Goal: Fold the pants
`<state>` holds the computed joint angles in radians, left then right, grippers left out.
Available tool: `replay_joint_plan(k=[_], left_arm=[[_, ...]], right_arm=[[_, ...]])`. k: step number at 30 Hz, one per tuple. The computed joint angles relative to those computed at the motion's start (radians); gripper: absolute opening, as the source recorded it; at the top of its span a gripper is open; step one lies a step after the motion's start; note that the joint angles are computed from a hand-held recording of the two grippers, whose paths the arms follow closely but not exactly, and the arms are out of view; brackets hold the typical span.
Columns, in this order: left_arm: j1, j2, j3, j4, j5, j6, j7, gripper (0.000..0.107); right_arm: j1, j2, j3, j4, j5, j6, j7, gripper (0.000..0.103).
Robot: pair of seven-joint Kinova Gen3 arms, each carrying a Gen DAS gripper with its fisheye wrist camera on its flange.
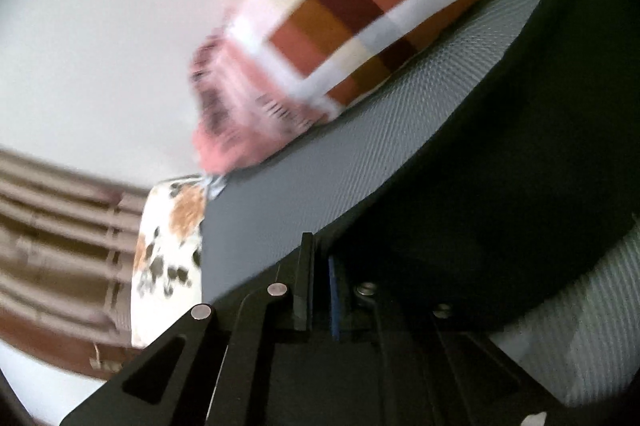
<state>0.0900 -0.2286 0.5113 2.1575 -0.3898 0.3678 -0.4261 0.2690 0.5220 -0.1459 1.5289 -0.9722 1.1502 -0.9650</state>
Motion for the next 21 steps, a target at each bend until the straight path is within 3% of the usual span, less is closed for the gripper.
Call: replay_joint_plan(k=[2, 4, 7, 11, 16, 21], left_arm=[[0.045, -0.018, -0.038, -0.004, 0.049, 0.041, -0.035, 0.010], [0.055, -0.045, -0.026, -0.005, 0.063, 0.087, -0.033, 0.010], [0.075, -0.081, -0.005, -0.002, 0.097, 0.143, -0.030, 0.011], [0.094, -0.089, 0.036, 0.009, 0.134, 0.187, -0.018, 0.011], [0.108, -0.066, 0.116, 0.030, 0.109, 0.223, 0.050, 0.012], [0.115, -0.062, 0.142, 0.029, 0.070, 0.232, 0.123, 0.012]], right_arm=[[0.050, -0.065, 0.008, 0.091, -0.020, 0.027, 0.067, 0.007], [0.124, -0.114, 0.002, 0.175, -0.015, 0.085, 0.111, 0.006], [0.189, -0.178, 0.060, 0.302, 0.015, 0.164, 0.191, 0.006], [0.190, -0.192, 0.142, 0.408, 0.082, 0.216, 0.260, 0.003], [0.145, -0.174, 0.174, 0.499, 0.140, 0.180, 0.270, 0.003], [0.175, -0.115, 0.190, 0.478, 0.059, 0.216, 0.296, 0.008]])
